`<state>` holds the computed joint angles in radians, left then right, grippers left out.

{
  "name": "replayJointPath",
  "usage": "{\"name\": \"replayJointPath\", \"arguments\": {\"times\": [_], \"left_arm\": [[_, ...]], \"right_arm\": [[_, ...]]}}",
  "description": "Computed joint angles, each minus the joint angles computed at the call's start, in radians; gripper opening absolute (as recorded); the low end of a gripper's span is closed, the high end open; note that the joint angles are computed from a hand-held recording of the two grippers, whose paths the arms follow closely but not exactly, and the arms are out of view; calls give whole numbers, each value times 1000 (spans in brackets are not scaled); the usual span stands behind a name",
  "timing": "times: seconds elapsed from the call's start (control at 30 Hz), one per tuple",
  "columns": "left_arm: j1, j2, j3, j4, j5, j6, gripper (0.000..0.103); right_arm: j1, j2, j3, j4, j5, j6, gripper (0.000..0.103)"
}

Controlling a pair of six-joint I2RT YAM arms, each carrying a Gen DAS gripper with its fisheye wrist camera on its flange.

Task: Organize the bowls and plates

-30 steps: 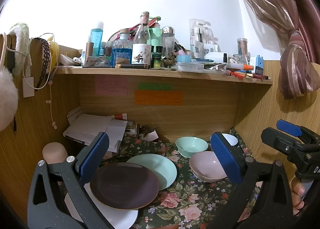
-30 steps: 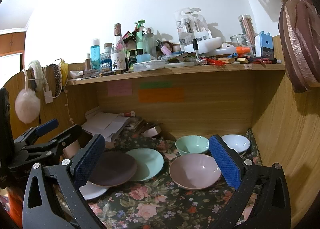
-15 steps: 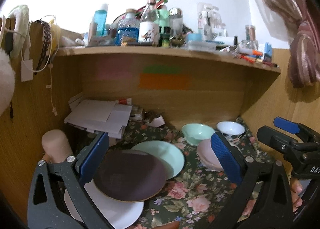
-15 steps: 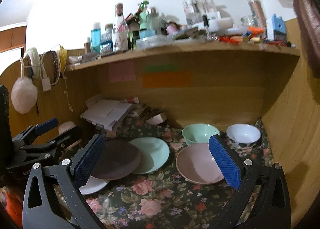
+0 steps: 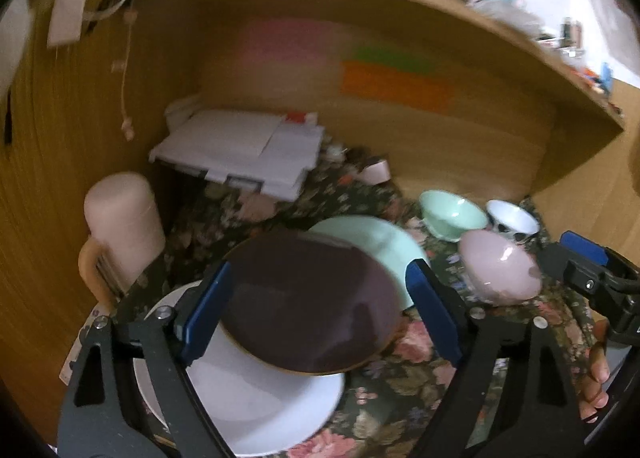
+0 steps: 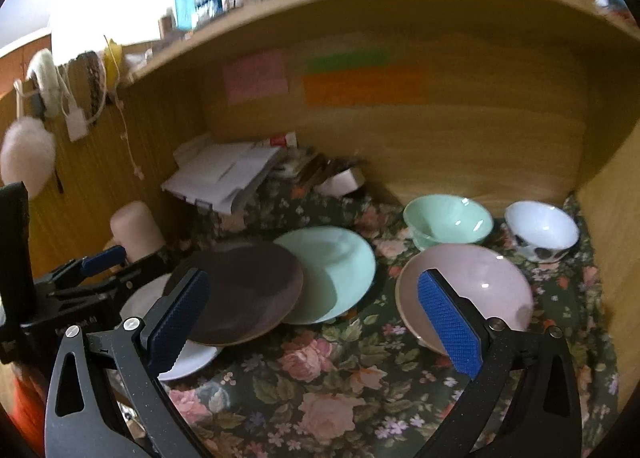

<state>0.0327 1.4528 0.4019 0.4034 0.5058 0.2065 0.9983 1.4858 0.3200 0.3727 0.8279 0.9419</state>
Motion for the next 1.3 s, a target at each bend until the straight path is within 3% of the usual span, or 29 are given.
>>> {"name": "replayJointPath", "arguments": {"times": [0.13,0.27,0.4,0.6,0.9,1.07,1.13,1.3], "left_arm": [[22,137,88,-21,-28,9,88],[38,252,157,-10,-63,24,88],[66,340,228,-41,-48,48,88],[82,456,359,-160,-68,100,87],[69,548,425,-179,-97,116,83],[61,567,450,-198,-93,131,73],[60,572,459,-214,-88,134,62],[51,582,476,-249,-85,139,51]], "right_arm": [[-103,91,8,145,-142,-87,103],[-196,203,58,215,-262,-144,103],[-271,304,125,222,-369,-183,99],[-368,445,230,207,-520,-232,83],[-426,550,338,151,-596,-282,64],[-454,569,367,135,-645,-288,47],[-469,573,373,134,-665,-285,43],[-495,596,385,147,-709,-283,37]]}}
